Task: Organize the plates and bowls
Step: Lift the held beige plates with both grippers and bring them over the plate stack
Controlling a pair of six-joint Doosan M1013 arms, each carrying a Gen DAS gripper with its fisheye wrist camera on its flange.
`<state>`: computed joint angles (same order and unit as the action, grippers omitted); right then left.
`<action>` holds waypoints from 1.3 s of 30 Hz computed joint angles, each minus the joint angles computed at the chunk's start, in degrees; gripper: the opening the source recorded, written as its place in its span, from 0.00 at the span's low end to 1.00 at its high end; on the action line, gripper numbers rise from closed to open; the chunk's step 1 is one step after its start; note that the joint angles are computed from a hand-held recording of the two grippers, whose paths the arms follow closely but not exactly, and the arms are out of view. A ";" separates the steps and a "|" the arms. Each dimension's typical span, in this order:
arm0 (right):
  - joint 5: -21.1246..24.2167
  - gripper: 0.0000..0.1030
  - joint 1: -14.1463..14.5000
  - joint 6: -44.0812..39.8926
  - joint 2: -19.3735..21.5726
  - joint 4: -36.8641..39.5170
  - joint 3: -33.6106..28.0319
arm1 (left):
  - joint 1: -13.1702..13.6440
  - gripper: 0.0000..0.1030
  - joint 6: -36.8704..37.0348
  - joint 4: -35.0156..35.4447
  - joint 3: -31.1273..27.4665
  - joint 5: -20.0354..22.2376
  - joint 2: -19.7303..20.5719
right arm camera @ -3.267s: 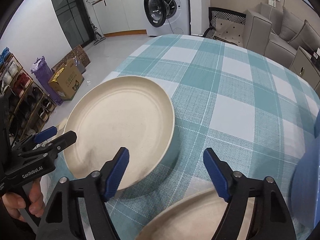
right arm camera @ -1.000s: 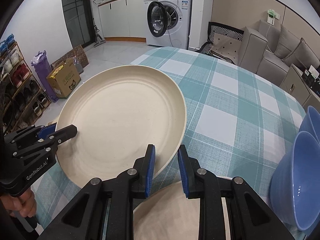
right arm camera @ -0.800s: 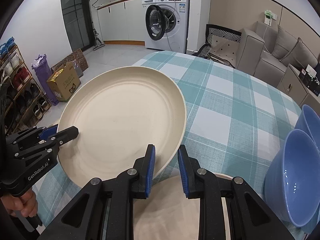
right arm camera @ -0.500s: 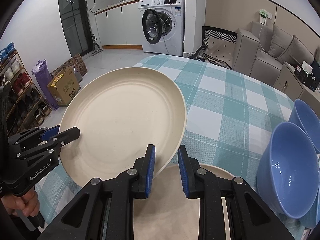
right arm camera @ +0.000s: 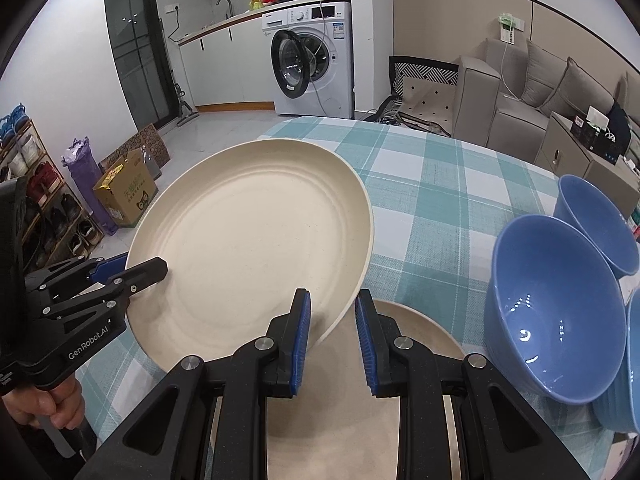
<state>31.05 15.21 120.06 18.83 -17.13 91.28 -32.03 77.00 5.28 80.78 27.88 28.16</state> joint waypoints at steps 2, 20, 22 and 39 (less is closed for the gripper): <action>-0.53 0.23 -0.17 0.67 -0.61 -0.26 0.91 | -0.22 0.23 0.70 -0.38 0.09 -0.04 -0.03; -2.86 0.23 -1.38 5.80 -4.84 -2.04 7.50 | -2.54 0.24 5.80 -1.88 0.73 0.31 -0.35; -3.01 0.23 -1.52 6.26 -5.23 -2.00 8.14 | -2.72 0.24 6.93 -2.69 0.68 0.58 -0.25; -1.73 0.23 -1.85 9.94 -6.49 -3.26 11.14 | -4.51 0.24 9.32 -1.65 0.65 2.60 0.05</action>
<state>29.33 13.36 130.00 12.34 -20.38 102.42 -36.54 86.32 3.63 81.43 30.48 28.21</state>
